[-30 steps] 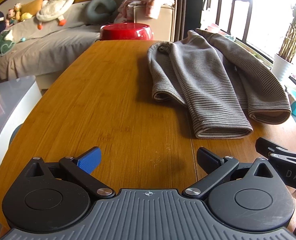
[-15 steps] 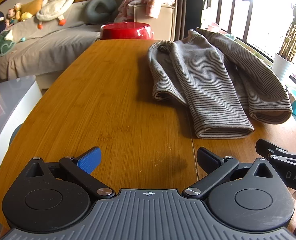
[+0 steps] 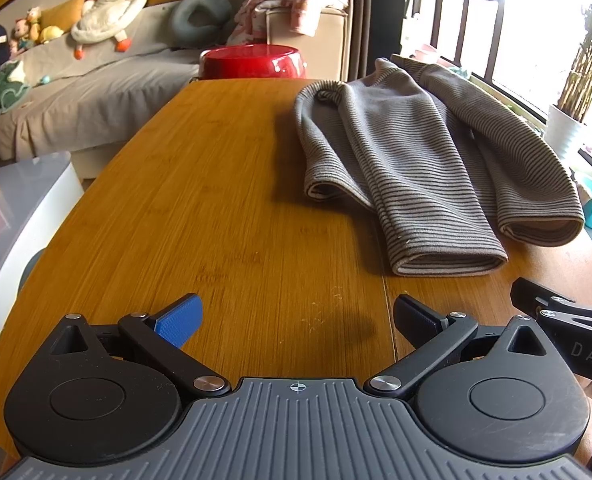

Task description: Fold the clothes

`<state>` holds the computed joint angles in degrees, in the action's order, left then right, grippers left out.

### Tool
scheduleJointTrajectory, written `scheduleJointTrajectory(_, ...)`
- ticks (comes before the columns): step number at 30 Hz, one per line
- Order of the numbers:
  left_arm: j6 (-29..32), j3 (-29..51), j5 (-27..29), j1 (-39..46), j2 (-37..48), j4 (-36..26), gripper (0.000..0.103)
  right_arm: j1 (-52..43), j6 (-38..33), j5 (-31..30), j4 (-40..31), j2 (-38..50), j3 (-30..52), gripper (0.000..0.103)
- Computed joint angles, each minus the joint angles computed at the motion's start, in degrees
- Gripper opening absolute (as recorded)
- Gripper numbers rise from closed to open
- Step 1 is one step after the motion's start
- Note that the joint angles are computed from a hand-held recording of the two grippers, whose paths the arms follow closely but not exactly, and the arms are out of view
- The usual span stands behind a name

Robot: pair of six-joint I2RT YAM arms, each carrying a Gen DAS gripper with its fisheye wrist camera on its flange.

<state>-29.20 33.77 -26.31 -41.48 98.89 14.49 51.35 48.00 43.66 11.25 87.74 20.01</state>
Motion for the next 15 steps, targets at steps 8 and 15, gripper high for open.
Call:
scheduleJointTrajectory(8,0.1,0.0,0.0,-0.1,0.1,0.0,0.103,0.0,0.3,-0.2,0.1,-0.2,-0.4,0.103)
scheduleJointTrajectory(15,0.0,0.0,-0.1,-0.3,0.1,-0.1,0.103,-0.2,0.3,-0.7,0.6,0.1,-0.6,0.103)
